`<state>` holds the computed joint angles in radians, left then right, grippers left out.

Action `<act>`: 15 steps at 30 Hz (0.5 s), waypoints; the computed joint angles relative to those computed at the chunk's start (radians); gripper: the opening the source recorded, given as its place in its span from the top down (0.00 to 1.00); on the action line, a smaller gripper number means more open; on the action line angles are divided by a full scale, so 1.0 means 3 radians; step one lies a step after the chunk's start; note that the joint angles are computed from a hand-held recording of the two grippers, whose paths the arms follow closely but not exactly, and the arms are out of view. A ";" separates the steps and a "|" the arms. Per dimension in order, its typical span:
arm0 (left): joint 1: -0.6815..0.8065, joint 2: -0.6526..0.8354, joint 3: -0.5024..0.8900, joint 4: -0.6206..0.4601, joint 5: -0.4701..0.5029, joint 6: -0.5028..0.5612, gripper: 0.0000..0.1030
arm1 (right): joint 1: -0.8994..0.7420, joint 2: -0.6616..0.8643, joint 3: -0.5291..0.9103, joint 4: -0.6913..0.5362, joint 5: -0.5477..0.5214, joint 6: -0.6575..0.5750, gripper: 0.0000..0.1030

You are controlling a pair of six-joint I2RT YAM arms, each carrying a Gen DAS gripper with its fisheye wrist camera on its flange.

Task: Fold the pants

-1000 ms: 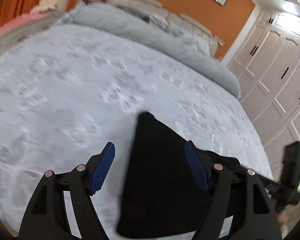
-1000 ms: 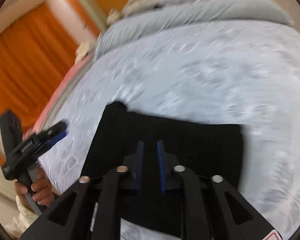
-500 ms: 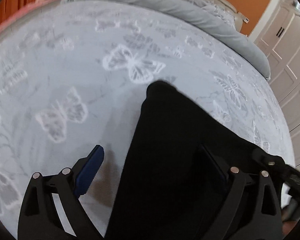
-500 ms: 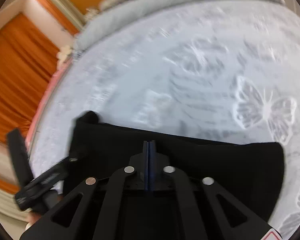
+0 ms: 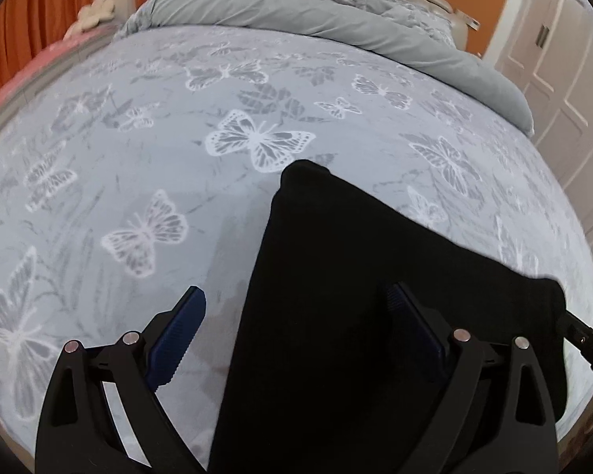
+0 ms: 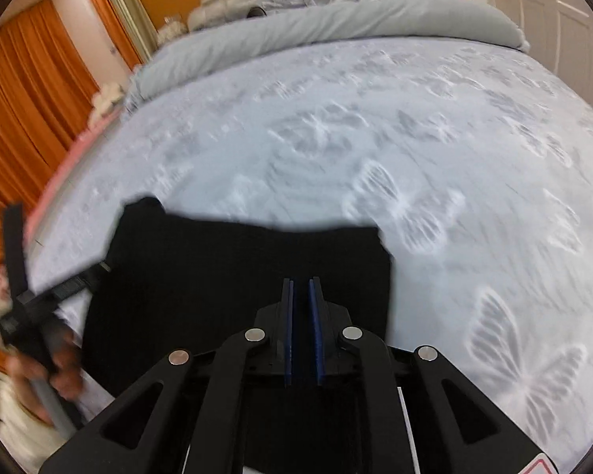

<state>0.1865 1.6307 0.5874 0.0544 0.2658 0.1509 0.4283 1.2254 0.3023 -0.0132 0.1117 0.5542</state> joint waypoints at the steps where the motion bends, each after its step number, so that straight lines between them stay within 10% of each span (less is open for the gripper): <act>1: -0.0010 -0.0068 -0.0056 0.0006 -0.0029 0.0049 0.12 | 0.0029 -0.0147 -0.0070 -0.0127 0.0040 -0.0029 0.90; 11: -0.0045 -0.0504 -0.0484 0.0021 -0.0254 0.0501 0.11 | -0.0023 -0.0062 -0.0214 -0.0063 0.0130 -0.0113 0.78; 13: 0.0109 -0.0547 -0.0461 -0.0113 -0.0085 0.0599 0.11 | -0.0100 -0.0155 -0.0214 -0.0161 0.0074 -0.0103 0.59; 15: 0.0429 -0.0516 -0.0309 -0.0481 0.0341 0.0780 0.08 | -0.0197 -0.0248 -0.0234 -0.0272 -0.0008 -0.0071 0.16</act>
<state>0.3152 1.4759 0.4945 -0.0899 0.3682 0.3849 0.3692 1.1511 0.2321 -0.0948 0.1092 0.5328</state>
